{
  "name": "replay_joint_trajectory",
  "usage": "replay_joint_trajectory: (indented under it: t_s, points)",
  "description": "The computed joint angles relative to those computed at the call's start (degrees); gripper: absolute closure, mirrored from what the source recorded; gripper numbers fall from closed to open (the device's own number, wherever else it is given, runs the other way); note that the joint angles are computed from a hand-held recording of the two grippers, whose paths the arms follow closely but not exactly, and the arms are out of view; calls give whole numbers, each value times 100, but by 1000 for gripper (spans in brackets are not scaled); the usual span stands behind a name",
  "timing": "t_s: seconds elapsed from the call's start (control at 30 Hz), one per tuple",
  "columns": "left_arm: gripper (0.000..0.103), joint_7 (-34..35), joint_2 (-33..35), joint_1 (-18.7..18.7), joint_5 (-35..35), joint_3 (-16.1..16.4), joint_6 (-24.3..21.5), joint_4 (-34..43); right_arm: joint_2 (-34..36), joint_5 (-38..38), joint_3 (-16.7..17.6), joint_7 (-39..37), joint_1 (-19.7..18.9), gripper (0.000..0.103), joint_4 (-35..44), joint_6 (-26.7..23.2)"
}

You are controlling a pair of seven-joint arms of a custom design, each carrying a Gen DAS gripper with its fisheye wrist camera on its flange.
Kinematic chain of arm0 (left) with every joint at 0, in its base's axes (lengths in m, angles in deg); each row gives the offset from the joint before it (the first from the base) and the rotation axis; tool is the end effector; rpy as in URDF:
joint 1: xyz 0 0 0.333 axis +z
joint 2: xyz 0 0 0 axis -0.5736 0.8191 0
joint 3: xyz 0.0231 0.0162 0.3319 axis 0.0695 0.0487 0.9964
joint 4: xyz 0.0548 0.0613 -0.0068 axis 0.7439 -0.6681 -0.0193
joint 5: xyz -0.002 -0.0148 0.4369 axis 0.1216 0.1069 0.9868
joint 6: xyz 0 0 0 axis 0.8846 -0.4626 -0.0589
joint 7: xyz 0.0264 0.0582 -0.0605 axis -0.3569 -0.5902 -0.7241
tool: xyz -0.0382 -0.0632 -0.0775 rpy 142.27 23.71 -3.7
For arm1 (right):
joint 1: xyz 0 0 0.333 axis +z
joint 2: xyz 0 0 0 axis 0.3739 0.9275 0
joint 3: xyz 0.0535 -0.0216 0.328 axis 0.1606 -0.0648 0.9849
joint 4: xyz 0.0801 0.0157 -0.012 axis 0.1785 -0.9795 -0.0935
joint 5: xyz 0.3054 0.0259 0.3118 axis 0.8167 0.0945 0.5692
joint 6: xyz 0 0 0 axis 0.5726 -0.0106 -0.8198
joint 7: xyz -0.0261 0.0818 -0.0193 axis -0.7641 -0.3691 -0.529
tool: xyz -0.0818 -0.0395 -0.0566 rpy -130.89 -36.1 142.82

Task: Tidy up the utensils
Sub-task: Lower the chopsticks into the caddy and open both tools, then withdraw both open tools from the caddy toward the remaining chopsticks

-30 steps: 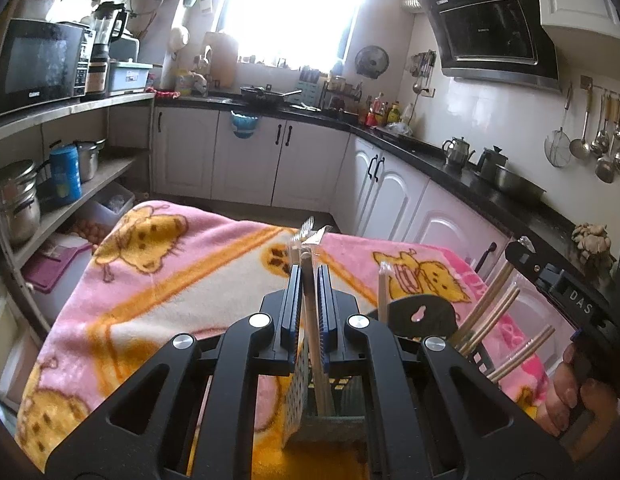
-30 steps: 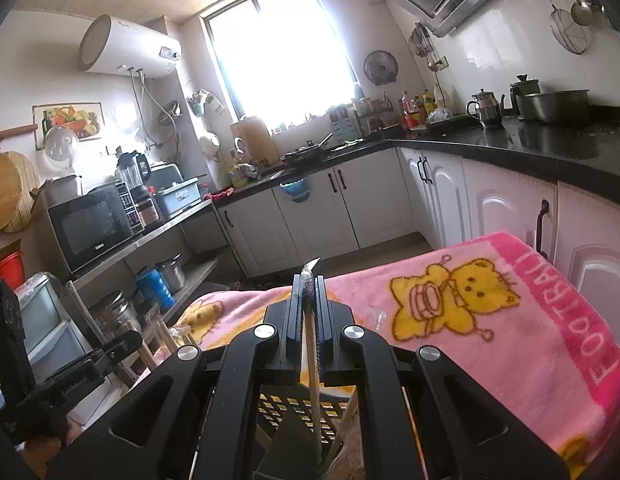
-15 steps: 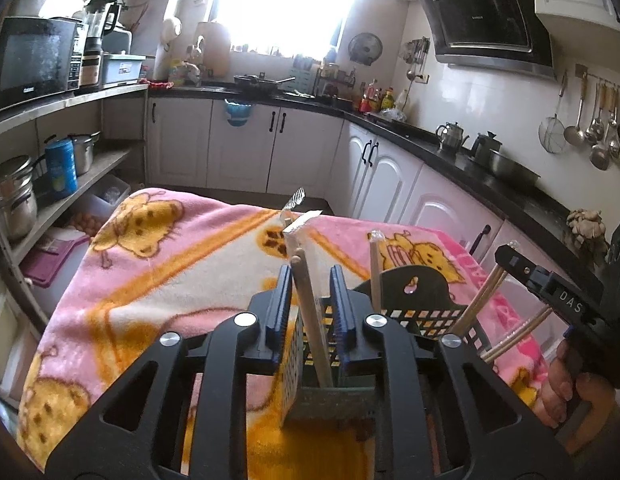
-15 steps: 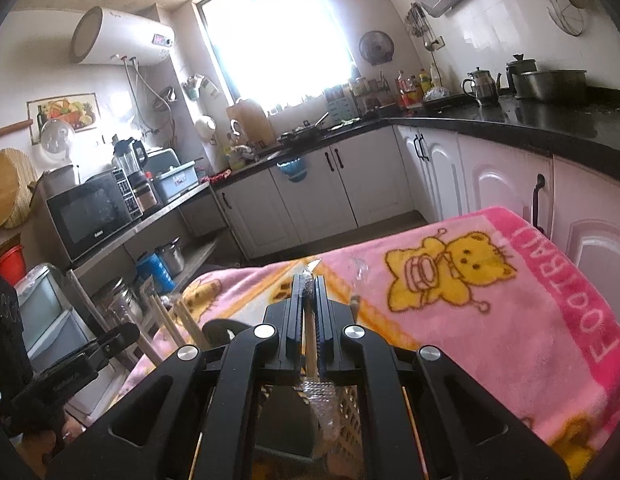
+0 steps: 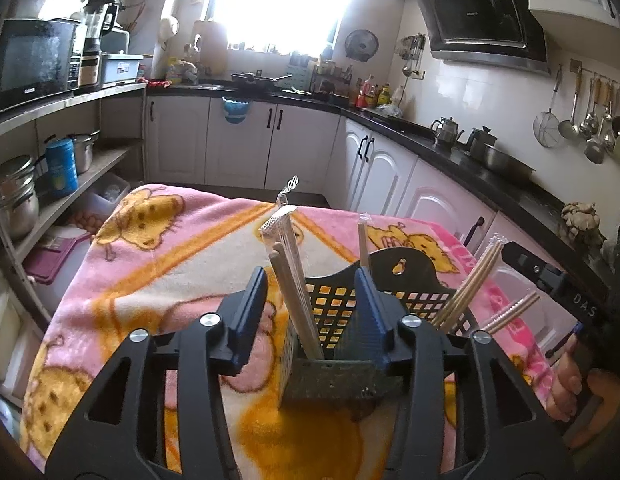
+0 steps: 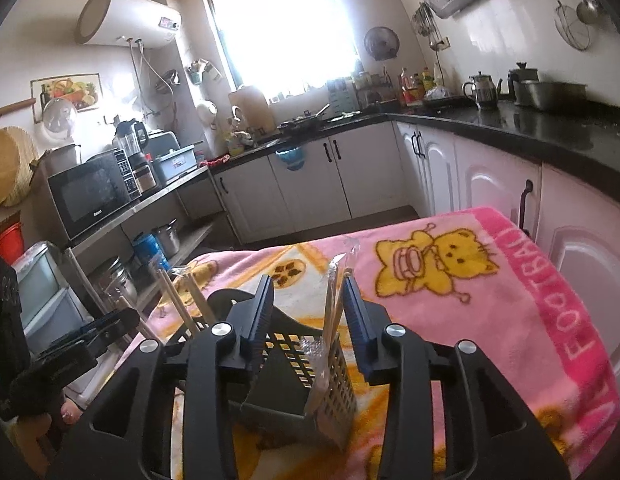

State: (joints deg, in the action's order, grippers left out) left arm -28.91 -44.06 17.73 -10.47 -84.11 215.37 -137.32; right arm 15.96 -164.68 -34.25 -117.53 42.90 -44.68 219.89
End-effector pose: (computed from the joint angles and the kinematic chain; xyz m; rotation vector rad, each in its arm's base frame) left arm 0.4882 -0.2175 0.4560 -1.8555 1.2207 -0.9553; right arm 0.6174 0.3511 0.4509 -1.6952 1.0461 -0.3004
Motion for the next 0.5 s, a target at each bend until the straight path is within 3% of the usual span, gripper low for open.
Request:
replay_joint_trajectory:
  t_s: [0.1,0.27,0.5]
  points:
    - [53,11,50,-155,-28,110,90,-84,-156,163,56,-298,-52,64,-215,-36]
    - [40,-4,-54,-404,-53,252,-16,-180,-333,-432,-116,229,52,60,-261,23]
    - [22,-248,-309,-772,-90,462,-98,-411,-723,-199,-92,-212,-7,53,-834,-9]
